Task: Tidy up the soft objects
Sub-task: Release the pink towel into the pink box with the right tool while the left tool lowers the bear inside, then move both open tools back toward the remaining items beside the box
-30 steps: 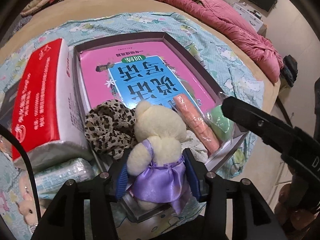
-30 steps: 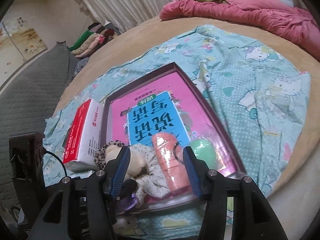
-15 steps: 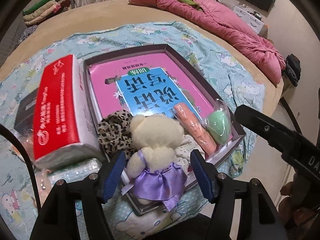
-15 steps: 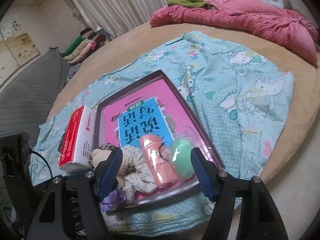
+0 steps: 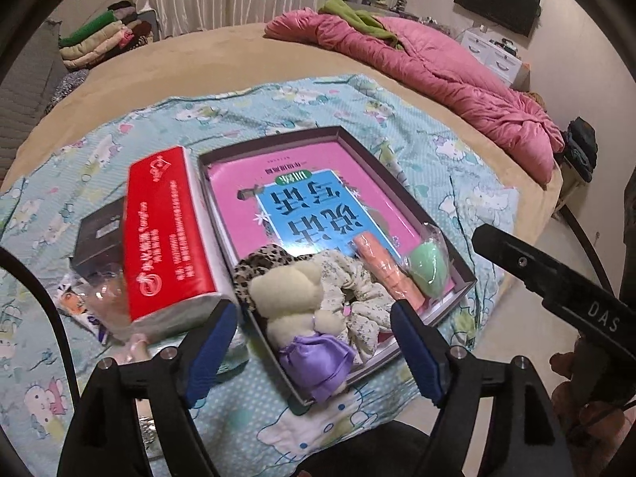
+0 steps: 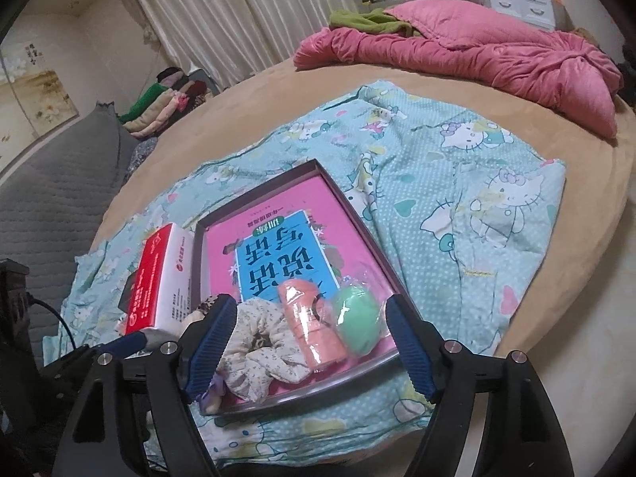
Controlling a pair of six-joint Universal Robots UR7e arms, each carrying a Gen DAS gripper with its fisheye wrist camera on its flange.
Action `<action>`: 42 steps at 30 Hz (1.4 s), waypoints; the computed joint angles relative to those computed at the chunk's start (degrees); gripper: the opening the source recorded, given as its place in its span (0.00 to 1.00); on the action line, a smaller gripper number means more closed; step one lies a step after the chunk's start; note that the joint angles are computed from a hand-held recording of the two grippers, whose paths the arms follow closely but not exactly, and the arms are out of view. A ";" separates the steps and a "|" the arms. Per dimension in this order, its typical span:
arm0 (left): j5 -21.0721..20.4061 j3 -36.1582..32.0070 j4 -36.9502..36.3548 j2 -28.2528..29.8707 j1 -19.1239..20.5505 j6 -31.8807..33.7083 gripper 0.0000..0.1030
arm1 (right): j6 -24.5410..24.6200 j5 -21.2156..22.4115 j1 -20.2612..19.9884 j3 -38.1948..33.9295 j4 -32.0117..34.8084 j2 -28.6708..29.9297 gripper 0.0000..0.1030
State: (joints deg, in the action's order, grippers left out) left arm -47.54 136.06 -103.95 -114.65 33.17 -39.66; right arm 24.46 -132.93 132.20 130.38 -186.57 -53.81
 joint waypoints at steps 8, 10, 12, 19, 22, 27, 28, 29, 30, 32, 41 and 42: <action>1.84 -1.89 8.34 -4.33 -3.55 -5.32 0.78 | 0.43 -1.05 2.86 -1.24 2.57 -0.83 0.78; 2.15 -2.46 10.98 -5.55 -4.67 -6.81 0.78 | 0.41 -1.17 3.69 -1.59 3.08 -0.93 0.79; 2.64 -3.03 14.19 -6.96 -6.07 -8.98 0.78 | 0.18 -1.35 4.49 -2.01 3.34 -0.89 0.79; 3.91 -5.50 25.45 -11.05 -9.93 -16.14 0.78 | -0.20 -1.36 7.65 -4.82 5.96 0.28 0.79; 4.20 -6.59 30.26 -13.07 -11.55 -19.28 0.78 | -0.40 -0.99 8.77 -6.01 6.87 1.05 0.79; 4.19 -8.64 39.40 -16.26 -14.46 -25.89 0.78 | -0.92 -0.02 10.57 -8.23 8.50 2.75 0.79; 4.09 -8.97 40.50 -16.70 -14.74 -26.46 0.78 | -0.82 0.34 10.98 -8.88 9.16 3.19 0.79; 4.02 -9.30 41.86 -17.14 -15.14 -27.29 0.78 | -0.92 0.54 11.34 -9.36 9.51 3.56 0.79; 3.98 -9.73 43.52 -17.64 -15.62 -28.36 0.78 | -1.17 0.74 11.62 -9.82 9.74 3.92 0.79; 4.08 -10.98 47.54 -18.78 -16.62 -31.22 0.78 | -1.40 0.90 12.37 -11.05 10.97 4.75 0.79; 3.63 -15.98 62.52 -22.45 -19.26 -42.13 0.78 | -2.01 2.42 14.53 -14.77 14.30 8.00 0.79; 3.63 -16.29 63.10 -22.67 -19.18 -42.41 0.78 | -2.14 2.54 14.63 -15.06 14.60 8.33 0.79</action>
